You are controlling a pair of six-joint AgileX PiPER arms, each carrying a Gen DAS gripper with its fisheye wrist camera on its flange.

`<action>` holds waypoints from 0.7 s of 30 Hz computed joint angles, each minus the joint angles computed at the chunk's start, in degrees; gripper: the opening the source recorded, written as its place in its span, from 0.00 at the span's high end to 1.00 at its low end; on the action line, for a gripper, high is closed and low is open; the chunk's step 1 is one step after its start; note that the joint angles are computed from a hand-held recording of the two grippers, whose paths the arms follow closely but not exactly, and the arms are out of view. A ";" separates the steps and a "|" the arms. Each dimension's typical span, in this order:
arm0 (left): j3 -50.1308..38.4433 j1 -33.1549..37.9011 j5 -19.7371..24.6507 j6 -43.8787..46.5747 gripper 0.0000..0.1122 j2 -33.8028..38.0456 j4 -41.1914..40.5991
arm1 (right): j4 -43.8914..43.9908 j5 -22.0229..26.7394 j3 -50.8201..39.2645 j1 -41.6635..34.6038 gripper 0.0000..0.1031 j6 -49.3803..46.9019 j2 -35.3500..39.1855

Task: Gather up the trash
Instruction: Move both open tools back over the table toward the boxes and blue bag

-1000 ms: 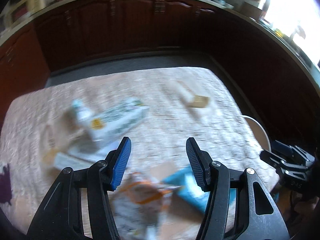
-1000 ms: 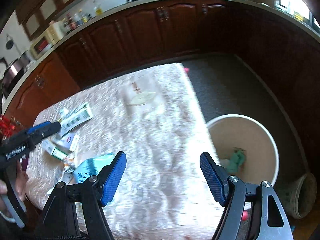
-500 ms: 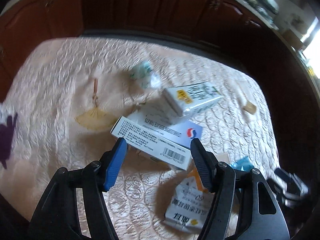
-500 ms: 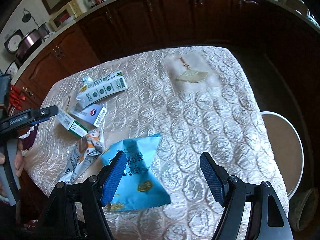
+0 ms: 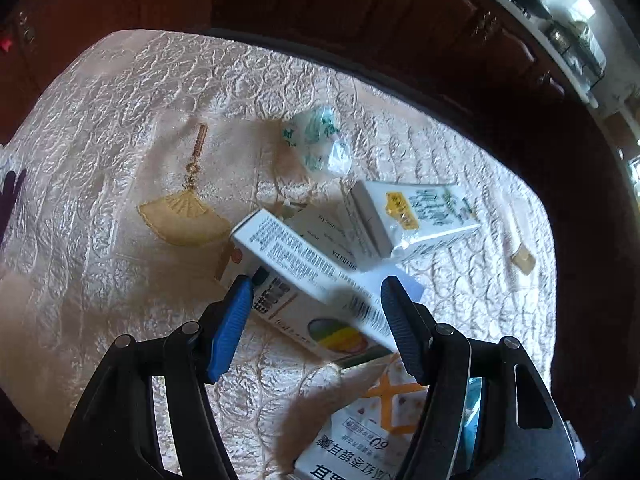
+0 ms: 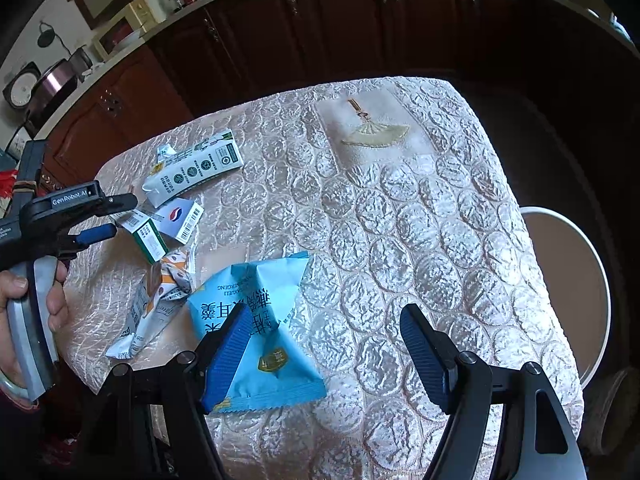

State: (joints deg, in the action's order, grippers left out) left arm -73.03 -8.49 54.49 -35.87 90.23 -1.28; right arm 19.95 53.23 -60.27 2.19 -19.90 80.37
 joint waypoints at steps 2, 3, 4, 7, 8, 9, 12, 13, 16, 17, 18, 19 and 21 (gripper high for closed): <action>0.55 0.14 -0.05 0.98 0.42 0.10 -0.70 | 0.05 -0.09 -0.03 0.20 0.28 0.07 0.04; 1.12 0.40 -0.40 1.49 0.42 -0.29 -1.13 | -0.52 -0.17 -0.02 0.51 0.28 0.57 -0.06; 1.70 0.74 -0.73 1.98 0.42 -0.76 -1.42 | -0.47 -0.12 -0.05 0.58 0.28 0.48 -0.11; 3.51 2.33 -0.89 4.76 0.42 -2.52 -1.49 | -0.48 -0.11 -0.14 0.76 0.28 0.32 0.01; 4.43 3.35 -0.77 7.04 0.42 -3.50 -2.10 | -0.40 -0.09 -0.13 0.73 0.28 0.29 -0.03; 4.95 4.06 -0.20 8.80 0.42 -4.37 -2.16 | -0.37 0.03 -0.13 0.71 0.28 0.32 -0.05; 6.19 5.68 3.52 10.53 0.43 -7.40 3.12 | -0.16 0.41 -0.32 0.47 0.28 0.14 -0.04; 6.59 6.91 4.71 11.48 0.43 -8.03 4.23 | -0.12 0.44 -0.29 0.36 0.28 0.02 -0.04; 7.87 15.38 7.31 18.42 0.43 -9.52 -1.97 | 0.74 0.28 -0.09 -0.14 0.28 -0.57 -0.21; 8.70 18.74 7.11 21.43 0.43 -10.60 -6.22 | 0.89 0.18 -0.13 -0.18 0.28 -0.58 -0.13; 9.28 20.48 6.76 22.81 0.43 -11.50 -8.78 | 1.04 0.09 -0.10 -0.20 0.28 -0.64 -0.16; 10.02 21.76 6.15 23.55 0.42 -12.78 -11.23 | 1.24 -0.06 -0.11 -0.18 0.28 -0.70 -0.08; 10.77 21.42 5.51 23.50 0.42 -14.17 -13.18 | 1.40 -0.33 -0.27 0.08 0.28 -0.29 0.34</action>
